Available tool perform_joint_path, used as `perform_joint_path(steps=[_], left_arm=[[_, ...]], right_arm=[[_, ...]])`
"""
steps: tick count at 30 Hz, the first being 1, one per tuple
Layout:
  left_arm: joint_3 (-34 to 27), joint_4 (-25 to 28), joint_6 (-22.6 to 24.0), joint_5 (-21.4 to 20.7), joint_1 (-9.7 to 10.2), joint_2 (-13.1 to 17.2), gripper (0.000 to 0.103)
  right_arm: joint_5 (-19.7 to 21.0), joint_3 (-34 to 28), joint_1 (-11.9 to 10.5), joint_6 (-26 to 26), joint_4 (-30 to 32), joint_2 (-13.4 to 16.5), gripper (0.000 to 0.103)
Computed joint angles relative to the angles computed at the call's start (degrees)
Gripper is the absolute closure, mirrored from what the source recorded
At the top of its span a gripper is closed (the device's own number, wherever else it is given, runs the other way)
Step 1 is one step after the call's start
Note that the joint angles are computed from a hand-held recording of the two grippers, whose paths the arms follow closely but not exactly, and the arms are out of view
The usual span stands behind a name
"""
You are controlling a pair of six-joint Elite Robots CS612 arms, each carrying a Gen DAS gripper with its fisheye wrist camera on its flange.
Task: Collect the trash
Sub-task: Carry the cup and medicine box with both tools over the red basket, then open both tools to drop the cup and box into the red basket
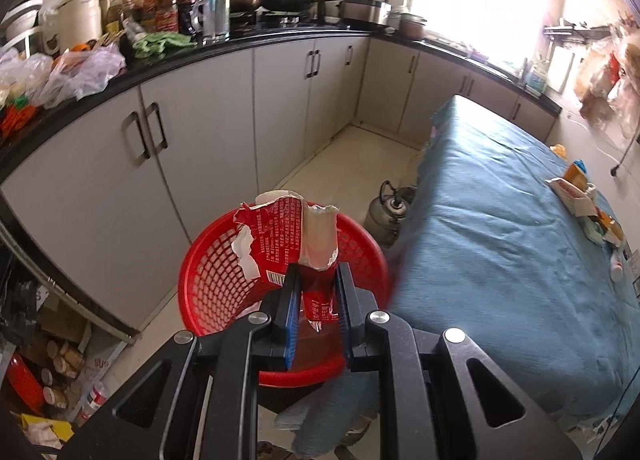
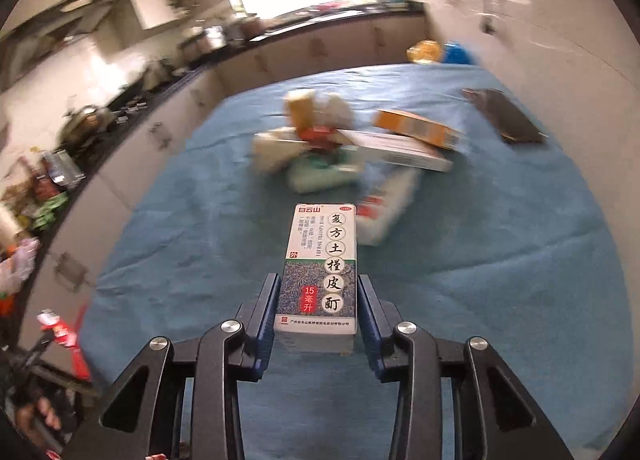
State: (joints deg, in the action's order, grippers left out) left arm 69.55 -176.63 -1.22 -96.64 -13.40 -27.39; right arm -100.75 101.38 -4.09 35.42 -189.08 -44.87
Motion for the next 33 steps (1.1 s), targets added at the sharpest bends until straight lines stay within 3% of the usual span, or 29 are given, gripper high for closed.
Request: perform_joint_path(steps=[4, 8, 9, 17, 21, 24, 27, 33], left_arm=[[-1.48, 1.55, -0.83, 0.07, 0.39, 0.88, 0.087], [-3.42, 3.65, -2.7, -1.56, 1.08, 1.97, 0.087], [-4.09, 4.41, -3.39, -2.43, 1.33, 2.34, 0.087], [-6.51, 7.18, -4.24, -3.68, 1.78, 3.59, 0.086], [-6.69, 7.08, -4.35, -3.84, 1.97, 3.71, 0.085], [-6.78, 7.08, -4.39, -4.36, 2.19, 3.77, 0.078], [-6.7, 6.57, -4.89, -4.07, 2.28, 3.77, 0.061], [-5.6, 5.9, -4.49, -1.7, 1.89, 2.99, 0.054]], right_arm=[[8.06, -4.71, 0.99, -5.62, -1.06, 2.19, 0.063], [19.34, -12.51, 1.87, -9.85, 2.63, 5.92, 0.063], [22.95, -15.55, 2.21, -11.13, 4.19, 7.4, 0.063], [37.04, -37.82, 5.32, -16.84, 17.93, 18.73, 0.062], [40.59, -47.82, 6.51, -17.67, 24.6, 24.25, 0.062], [42.25, -52.92, 7.0, -17.4, 27.96, 27.16, 0.06], [43.67, -55.32, 6.98, -16.86, 29.79, 28.6, 0.051], [42.54, -52.89, 6.66, -15.99, 27.15, 27.65, 0.045]])
